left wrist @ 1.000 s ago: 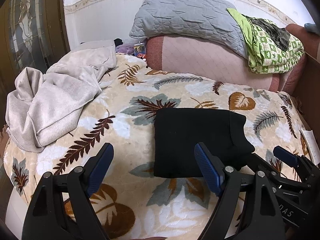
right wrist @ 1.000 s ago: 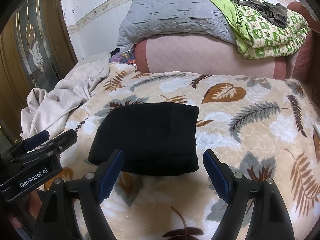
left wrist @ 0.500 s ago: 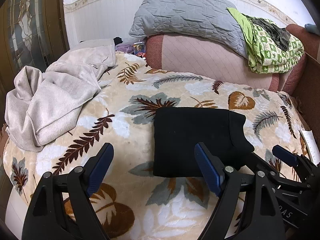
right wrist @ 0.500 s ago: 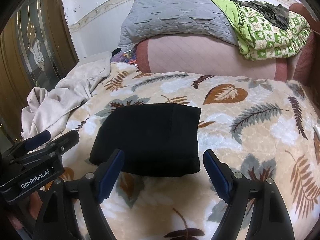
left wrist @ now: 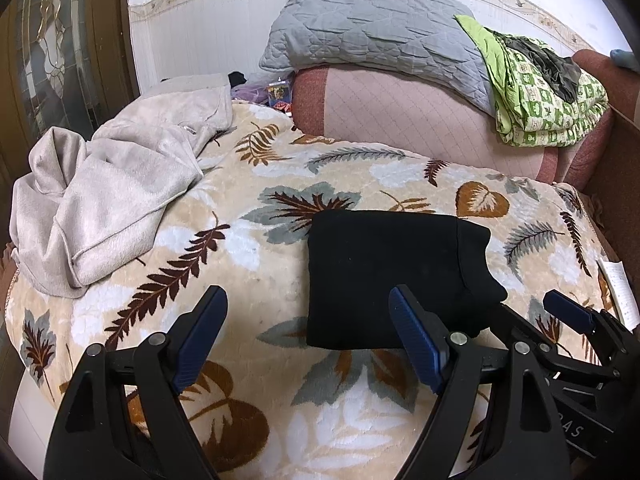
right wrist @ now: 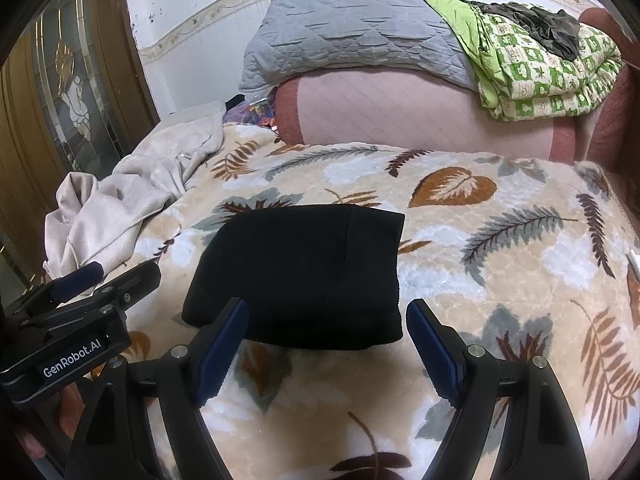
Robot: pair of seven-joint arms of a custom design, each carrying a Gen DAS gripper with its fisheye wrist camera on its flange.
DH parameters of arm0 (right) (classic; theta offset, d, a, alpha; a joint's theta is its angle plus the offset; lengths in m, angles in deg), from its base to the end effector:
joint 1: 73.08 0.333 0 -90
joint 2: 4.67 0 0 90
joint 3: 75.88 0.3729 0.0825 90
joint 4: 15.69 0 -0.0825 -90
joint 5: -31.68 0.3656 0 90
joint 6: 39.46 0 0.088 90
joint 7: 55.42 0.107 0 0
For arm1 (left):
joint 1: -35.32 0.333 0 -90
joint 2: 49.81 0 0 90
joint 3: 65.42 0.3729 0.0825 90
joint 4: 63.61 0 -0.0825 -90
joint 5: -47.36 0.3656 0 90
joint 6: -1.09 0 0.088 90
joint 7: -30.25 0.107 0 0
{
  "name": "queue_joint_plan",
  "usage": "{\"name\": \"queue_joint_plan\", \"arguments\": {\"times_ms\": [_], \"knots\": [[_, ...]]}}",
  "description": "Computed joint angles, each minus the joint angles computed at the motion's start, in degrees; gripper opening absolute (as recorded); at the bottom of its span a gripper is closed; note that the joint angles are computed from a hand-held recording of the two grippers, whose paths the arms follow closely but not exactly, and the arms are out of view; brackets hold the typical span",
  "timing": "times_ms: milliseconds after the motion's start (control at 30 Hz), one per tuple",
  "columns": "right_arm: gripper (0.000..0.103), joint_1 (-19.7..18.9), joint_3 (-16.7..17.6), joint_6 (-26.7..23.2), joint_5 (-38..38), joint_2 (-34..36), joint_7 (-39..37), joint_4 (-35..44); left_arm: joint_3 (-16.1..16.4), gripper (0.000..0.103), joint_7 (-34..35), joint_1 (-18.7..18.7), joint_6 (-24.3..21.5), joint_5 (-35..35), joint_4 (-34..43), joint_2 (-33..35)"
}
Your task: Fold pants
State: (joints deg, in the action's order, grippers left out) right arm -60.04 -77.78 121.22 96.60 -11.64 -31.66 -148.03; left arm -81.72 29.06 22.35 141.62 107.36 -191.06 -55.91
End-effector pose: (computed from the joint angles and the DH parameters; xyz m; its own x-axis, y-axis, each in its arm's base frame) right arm 0.4993 0.0537 0.5098 0.4271 -0.8865 -0.1782 -0.6611 -0.1718 -0.7303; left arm 0.4484 -0.2567 0.5184 0.3365 -0.9416 -0.0086 -0.6222 -0.2155 -0.7526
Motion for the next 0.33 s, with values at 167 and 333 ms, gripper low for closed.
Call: {"name": "queue_joint_plan", "arguments": {"times_ms": [167,333], "knots": [[0.082,0.0,-0.2,-0.1,0.12,-1.0,-0.45,-0.92,-0.45,0.084,-1.51,-0.26,0.33,1.76,-1.08,-1.19],[0.082,0.11,-1.13,-0.04,0.47,-3.41,-1.79,-2.98,-1.32,0.084,-1.0,-0.79,-0.01,0.73,-1.74,-2.34]]}}
